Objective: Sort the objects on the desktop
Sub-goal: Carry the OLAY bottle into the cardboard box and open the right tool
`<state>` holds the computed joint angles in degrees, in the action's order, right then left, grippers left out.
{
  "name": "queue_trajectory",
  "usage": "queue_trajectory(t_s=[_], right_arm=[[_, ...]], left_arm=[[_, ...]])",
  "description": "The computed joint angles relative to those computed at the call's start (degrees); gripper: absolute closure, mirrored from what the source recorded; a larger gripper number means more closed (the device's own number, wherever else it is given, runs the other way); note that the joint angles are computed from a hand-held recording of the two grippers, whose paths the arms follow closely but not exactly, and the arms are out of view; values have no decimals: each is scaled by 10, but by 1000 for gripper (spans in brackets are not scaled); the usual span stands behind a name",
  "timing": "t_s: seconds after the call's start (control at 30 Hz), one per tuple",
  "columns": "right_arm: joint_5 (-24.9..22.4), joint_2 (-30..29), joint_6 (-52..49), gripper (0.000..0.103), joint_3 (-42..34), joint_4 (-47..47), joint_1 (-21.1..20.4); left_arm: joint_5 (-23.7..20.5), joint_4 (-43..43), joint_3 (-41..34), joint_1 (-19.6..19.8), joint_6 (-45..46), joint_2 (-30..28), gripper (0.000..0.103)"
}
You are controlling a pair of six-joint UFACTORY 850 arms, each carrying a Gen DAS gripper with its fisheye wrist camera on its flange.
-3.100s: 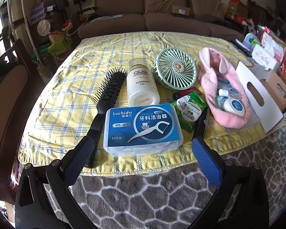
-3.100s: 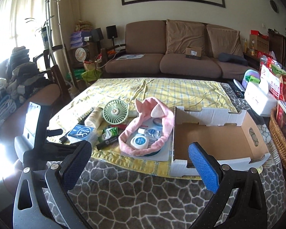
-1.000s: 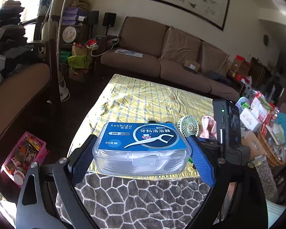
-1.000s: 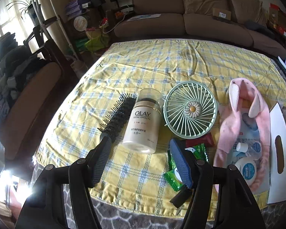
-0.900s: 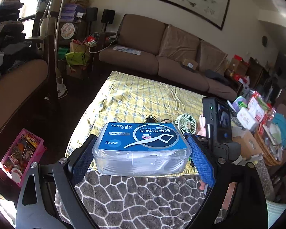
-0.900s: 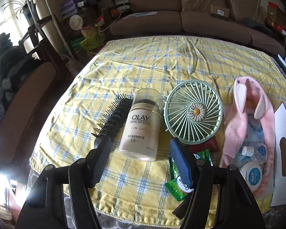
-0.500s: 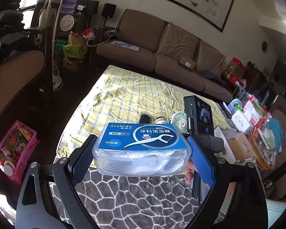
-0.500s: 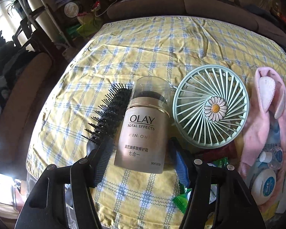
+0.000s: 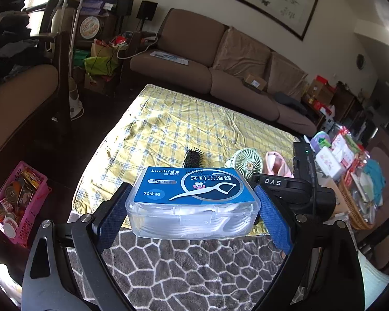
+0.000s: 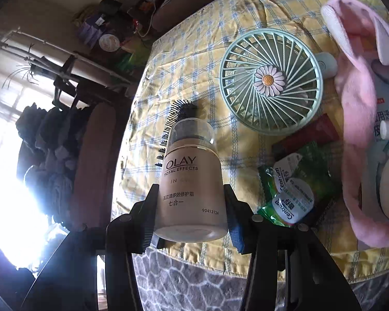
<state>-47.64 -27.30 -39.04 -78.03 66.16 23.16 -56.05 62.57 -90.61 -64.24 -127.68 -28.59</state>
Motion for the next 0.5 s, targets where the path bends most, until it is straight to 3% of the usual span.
queue_trajectory(t_s=[0.27,0.4,0.5], right_arm=[[-111,53,-23,55,63,83,-70],[-126,90,-37,55,58,65,-116],[-113,108,-42,55,41,38,-154]], left_arm=[[57,-2,-34,9,53,-30,10],[45,-61,-163,5,192,-105,10],[47,-87,-299,5,263,-176,10]])
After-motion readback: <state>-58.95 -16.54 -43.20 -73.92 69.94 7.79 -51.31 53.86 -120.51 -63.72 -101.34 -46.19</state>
